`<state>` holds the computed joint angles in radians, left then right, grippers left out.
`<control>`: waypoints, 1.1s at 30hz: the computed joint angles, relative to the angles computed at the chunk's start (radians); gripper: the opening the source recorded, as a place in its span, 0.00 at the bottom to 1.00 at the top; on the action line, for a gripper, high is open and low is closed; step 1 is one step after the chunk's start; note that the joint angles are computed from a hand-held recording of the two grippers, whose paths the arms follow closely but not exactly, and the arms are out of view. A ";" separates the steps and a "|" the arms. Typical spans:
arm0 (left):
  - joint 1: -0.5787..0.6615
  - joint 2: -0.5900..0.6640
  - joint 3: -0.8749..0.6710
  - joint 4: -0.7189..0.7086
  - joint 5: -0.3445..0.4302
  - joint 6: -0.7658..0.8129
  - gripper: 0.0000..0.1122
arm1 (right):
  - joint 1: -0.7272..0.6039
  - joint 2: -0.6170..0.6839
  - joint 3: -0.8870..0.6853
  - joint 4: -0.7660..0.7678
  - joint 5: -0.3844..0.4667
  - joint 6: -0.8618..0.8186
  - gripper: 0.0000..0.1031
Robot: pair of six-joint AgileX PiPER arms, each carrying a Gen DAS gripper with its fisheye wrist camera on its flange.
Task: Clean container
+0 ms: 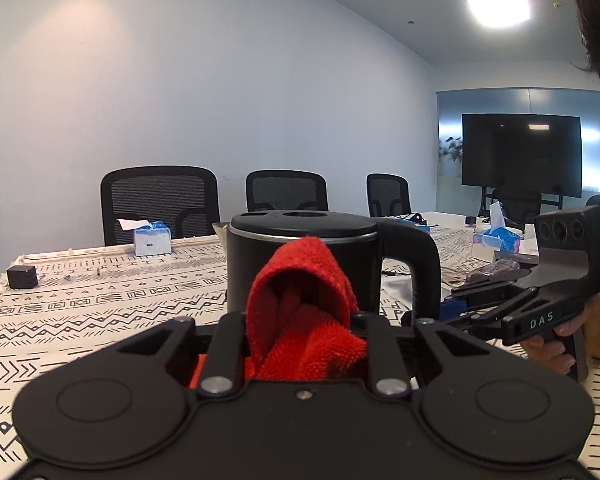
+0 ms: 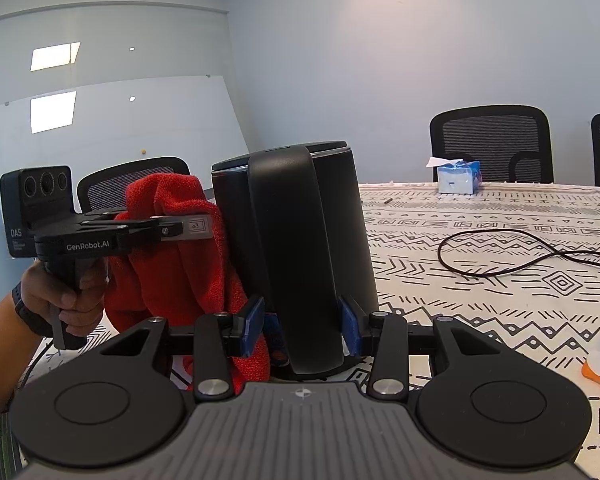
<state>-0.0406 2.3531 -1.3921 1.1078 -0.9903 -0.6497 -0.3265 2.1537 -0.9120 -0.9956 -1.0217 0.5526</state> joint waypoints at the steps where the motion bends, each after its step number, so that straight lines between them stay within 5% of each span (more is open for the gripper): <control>1: -0.003 -0.001 0.011 -0.015 0.002 0.009 0.20 | 0.001 0.000 0.000 0.002 0.000 -0.003 0.39; 22: 0.004 -0.065 0.159 -0.130 -0.044 0.103 0.19 | 0.005 0.005 0.000 0.004 -0.013 -0.019 0.39; 33: -0.004 -0.088 0.186 -0.182 -0.053 0.136 0.19 | 0.005 -0.011 0.018 -0.056 -0.039 -0.052 0.30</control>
<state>-0.0449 2.2656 -1.2062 0.9259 -1.0437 -0.5139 -0.3210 2.1431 -0.8936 -1.0517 -1.0602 0.5001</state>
